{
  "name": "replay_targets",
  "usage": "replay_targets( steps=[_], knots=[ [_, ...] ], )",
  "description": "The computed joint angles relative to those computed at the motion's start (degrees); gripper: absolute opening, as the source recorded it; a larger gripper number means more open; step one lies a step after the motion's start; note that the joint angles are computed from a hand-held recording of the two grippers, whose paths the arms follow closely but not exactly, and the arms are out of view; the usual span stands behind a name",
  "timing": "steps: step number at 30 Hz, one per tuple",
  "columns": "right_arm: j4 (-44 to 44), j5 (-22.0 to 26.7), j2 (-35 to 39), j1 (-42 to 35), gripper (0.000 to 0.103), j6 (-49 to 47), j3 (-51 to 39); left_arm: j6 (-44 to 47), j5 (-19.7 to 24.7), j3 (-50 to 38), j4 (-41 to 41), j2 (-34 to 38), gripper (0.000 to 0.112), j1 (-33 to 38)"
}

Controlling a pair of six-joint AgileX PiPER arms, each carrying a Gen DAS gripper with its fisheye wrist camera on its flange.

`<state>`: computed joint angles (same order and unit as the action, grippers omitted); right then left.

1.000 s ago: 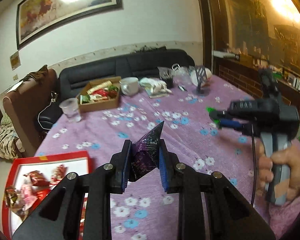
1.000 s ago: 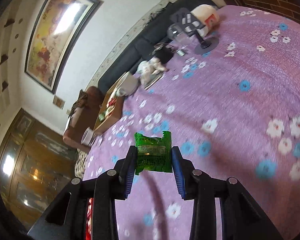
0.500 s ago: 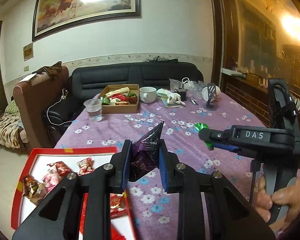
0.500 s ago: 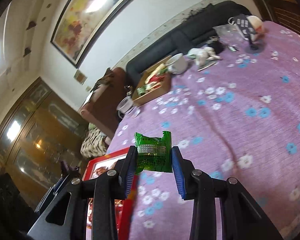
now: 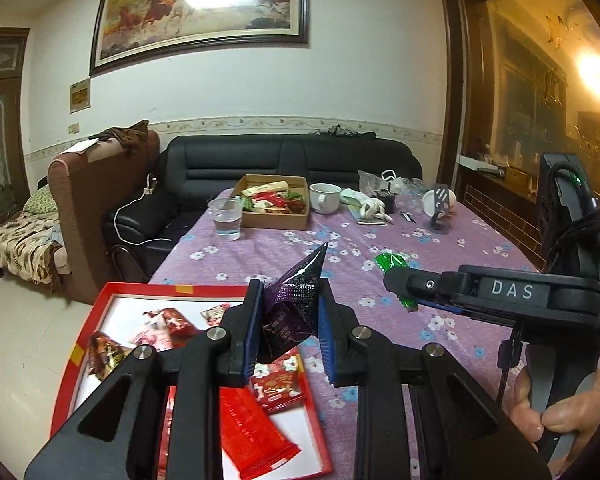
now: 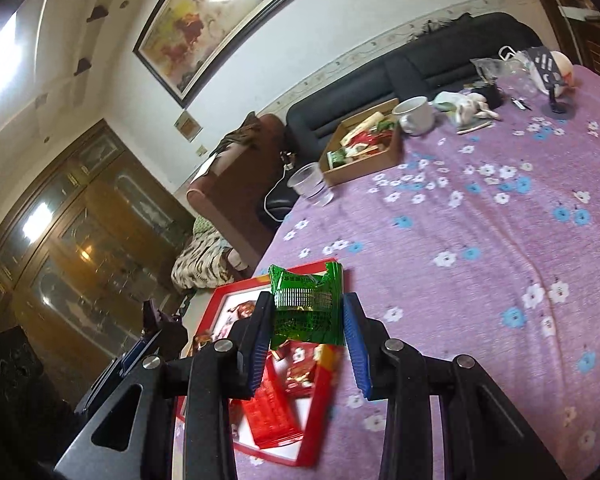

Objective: Organize snacks
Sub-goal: 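Carry both packets over the tray and lower them in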

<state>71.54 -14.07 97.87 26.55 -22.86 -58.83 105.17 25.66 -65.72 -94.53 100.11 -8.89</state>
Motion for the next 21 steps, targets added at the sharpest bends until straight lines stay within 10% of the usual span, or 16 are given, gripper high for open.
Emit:
replay_targets(
  steps=[21],
  knots=[
    [22.4, 0.7, 7.2, 4.5, 0.035, -24.4, -10.3, -3.0, 1.6, -2.5, 2.3, 3.8, 0.023, 5.1]
  ],
)
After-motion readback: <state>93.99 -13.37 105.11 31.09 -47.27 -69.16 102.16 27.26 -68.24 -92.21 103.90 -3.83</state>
